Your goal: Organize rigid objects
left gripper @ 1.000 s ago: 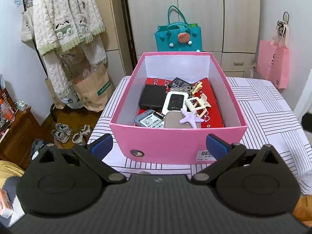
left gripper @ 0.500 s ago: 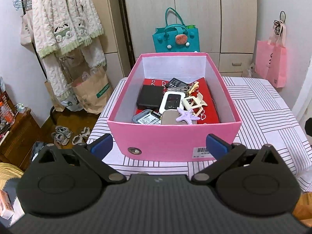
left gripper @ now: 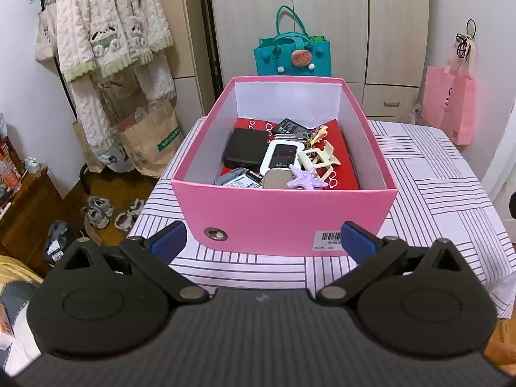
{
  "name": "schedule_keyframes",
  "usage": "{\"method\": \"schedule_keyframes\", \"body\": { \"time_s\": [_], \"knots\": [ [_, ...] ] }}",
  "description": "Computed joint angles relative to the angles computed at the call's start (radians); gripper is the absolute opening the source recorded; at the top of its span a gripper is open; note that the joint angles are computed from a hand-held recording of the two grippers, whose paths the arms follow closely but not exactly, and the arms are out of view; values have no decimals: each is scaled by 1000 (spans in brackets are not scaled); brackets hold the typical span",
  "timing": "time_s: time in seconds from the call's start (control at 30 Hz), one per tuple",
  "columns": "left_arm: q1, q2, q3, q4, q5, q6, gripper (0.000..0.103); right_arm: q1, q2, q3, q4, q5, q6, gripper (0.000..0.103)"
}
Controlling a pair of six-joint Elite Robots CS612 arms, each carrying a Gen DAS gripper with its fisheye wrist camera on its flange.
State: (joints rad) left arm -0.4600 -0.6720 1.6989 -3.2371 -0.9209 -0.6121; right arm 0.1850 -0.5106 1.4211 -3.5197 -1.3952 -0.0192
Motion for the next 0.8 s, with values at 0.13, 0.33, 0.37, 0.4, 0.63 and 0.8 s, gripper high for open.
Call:
{"method": "schedule_keyframes", "body": {
  "time_s": [0.13,0.33,0.37,0.4,0.63,0.8],
  "knots": [
    [-4,2,1,-4,12,4,103,2,0,7,-18,-2,1,103],
    [-9,4,7,-39,25,30,103,2,2,6,-16,-5,0,103],
    [-11,5,7,-42,36,34,103,2,2,6,-15,-5,1,103],
    [-13,5,7,-43,43,35,103,2,2,6,-16,-5,2,103],
    [-16,7,12,-85,44,49,103,1,4,2,-16,-10,7,103],
    [-12,4,13,-79,14,50,103,1,5,3,-17,-10,7,103]
  ]
}}
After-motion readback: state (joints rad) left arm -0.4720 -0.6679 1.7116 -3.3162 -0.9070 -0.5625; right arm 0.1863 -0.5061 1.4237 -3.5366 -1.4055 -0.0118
